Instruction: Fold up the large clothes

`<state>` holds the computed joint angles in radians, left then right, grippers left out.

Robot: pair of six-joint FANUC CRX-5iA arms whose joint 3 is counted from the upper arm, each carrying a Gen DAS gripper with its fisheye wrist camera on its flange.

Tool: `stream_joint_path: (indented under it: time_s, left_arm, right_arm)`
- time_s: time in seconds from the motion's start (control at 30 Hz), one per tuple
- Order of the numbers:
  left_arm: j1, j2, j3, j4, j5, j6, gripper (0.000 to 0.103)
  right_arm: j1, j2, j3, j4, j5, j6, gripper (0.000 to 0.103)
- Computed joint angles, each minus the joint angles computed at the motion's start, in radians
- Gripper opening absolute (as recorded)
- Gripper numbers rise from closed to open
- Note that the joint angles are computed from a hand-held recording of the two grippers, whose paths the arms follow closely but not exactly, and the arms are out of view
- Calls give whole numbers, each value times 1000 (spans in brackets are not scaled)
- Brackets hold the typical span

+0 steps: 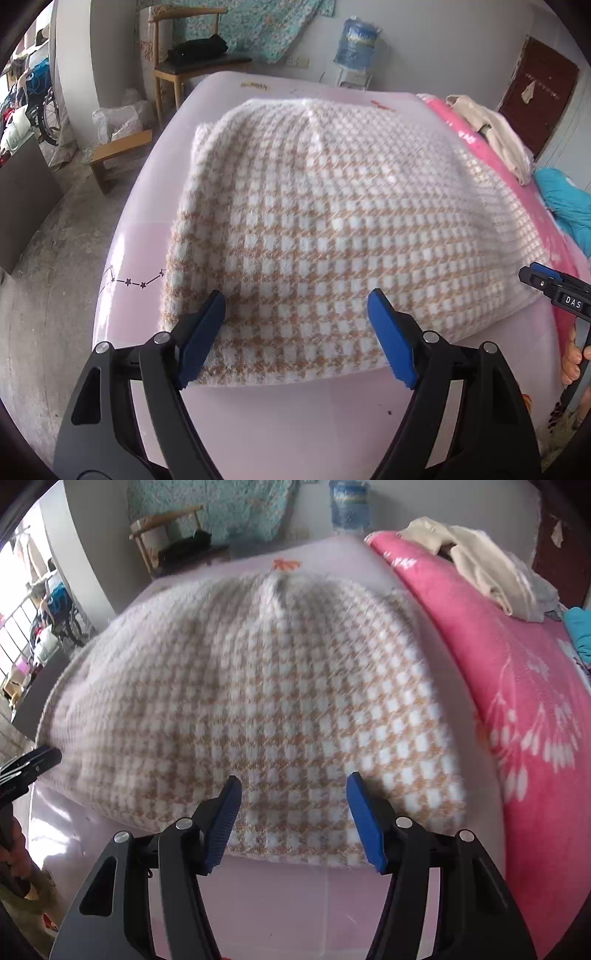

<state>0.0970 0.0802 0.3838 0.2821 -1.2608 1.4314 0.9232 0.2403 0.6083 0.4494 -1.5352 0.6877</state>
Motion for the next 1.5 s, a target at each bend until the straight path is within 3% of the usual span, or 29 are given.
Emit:
stream_joint_path:
  time_s: [0.07, 0.17, 0.27, 0.4, 0.63, 0.8, 0.97, 1.07, 1.17, 1.33, 1.5]
  left_arm:
    - [7, -21, -21, 2, 18, -3, 78]
    - [6, 4, -10, -49, -30, 44, 79]
    - [-14, 2, 15, -87, -43, 57, 80]
    - [-12, -30, 11, -56, -27, 56, 80]
    - [-33, -131, -34, 15, 49, 47, 92]
    - [-96, -155, 13, -80, 59, 130, 95]
    - [-196, -121, 146, -315, -20, 279, 95]
    - [-205, -116, 164, -336, -34, 287, 95]
    - [-238, -98, 207, -394, -83, 313, 95]
    - [-263, -60, 257, -422, -158, 342, 95]
    - [-263, -38, 268, -406, -206, 351, 95]
  right_arm:
    - [13, -40, -59, 56, 4, -68, 57]
    - [-28, -92, -157, -20, 31, -145, 58]
    - [-10, -33, -72, 14, -47, -56, 58]
    - [17, -53, -46, 13, -31, -63, 58]
    - [139, -98, -60, 109, 54, -80, 87]
    - [208, -89, -62, 266, 57, -133, 97]
    - [245, -54, -45, 386, -2, -142, 97]
    - [254, -54, -46, 384, -18, -154, 97]
    - [258, -28, -23, 399, -72, -153, 97]
    - [277, -13, -23, 443, -84, -126, 97]
    - [262, -9, 23, 338, -81, -130, 97]
